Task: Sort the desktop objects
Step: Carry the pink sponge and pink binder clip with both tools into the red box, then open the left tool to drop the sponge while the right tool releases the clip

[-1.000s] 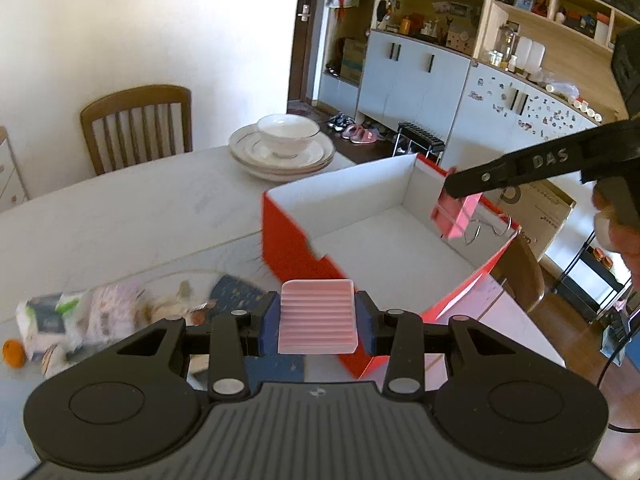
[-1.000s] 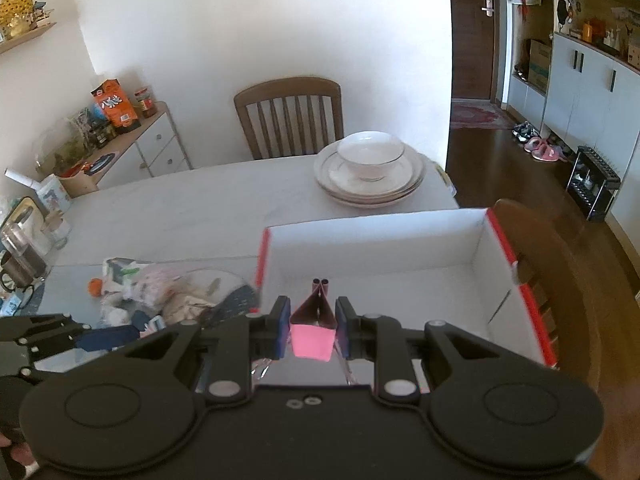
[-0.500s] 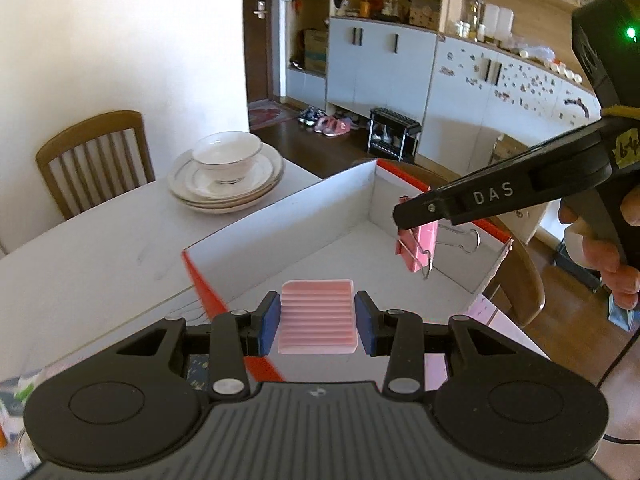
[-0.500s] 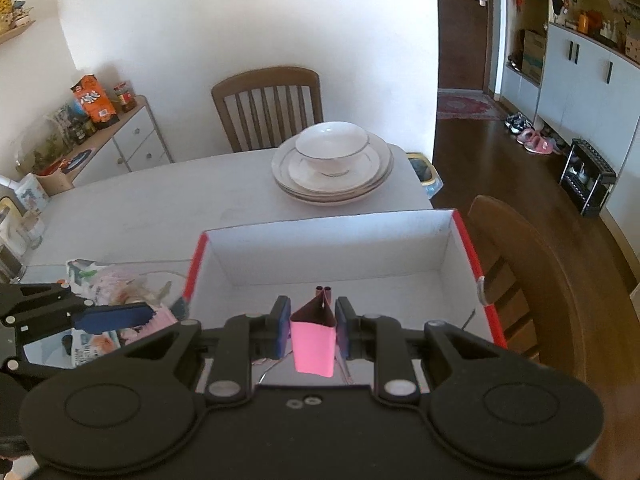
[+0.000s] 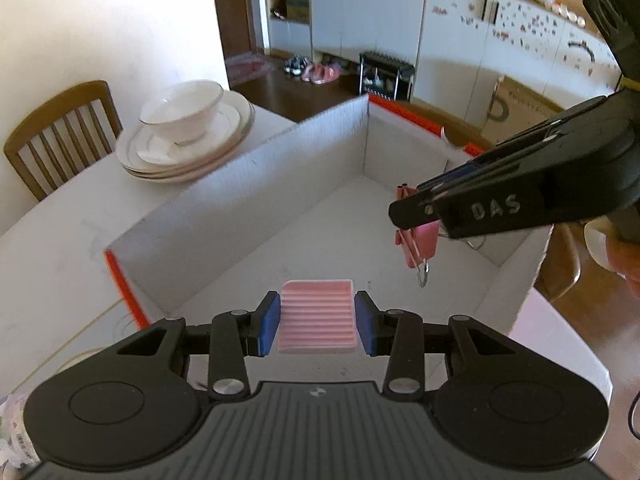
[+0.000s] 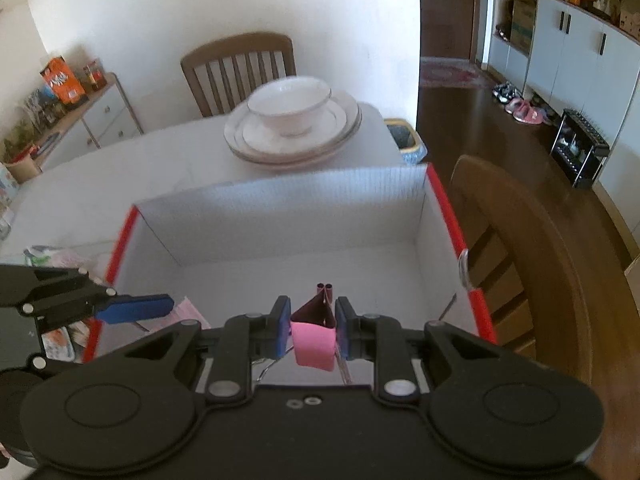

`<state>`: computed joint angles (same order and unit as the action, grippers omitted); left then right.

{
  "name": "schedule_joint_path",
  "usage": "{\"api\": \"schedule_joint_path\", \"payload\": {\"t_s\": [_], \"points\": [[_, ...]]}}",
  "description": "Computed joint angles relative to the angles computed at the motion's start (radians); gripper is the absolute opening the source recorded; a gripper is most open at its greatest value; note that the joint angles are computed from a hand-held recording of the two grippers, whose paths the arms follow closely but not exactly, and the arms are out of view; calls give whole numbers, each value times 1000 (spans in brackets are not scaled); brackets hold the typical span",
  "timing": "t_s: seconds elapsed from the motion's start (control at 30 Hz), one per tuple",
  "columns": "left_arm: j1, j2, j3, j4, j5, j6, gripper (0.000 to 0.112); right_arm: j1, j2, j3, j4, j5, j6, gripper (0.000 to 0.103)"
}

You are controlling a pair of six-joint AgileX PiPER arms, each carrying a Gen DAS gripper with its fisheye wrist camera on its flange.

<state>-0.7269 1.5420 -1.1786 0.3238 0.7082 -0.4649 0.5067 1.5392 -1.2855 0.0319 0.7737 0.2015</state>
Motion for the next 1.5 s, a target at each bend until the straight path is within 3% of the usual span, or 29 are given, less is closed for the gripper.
{"api": "schedule_joint_path", "payload": {"t_s": [0.23, 0.5, 0.8, 0.9, 1.07, 1.17, 1.23, 1.5], "points": [[-2, 107, -72, -36, 57, 47, 39, -5, 50, 34, -6, -24, -4, 22], [43, 183, -154, -172, 148, 159, 39, -25, 69, 33, 29, -13, -47, 20], [81, 239, -232, -284, 269, 256, 39, -42, 68, 25, 68, -3, -61, 29], [86, 239, -238, -301, 286, 279, 39, -50, 60, 29, 75, -4, -61, 38], [79, 219, -221, -294, 281, 267, 44, -66, 46, 36, 107, -10, -76, 56], [81, 194, -200, -295, 266, 262, 54, -72, 31, 47, 127, -21, -87, 65], [85, 171, -180, -299, 249, 255, 58, -72, 25, 47, 130, -20, -86, 65], [80, 53, -77, -311, 179, 203, 59, -62, -9, 40, 143, 5, -82, 69]]}}
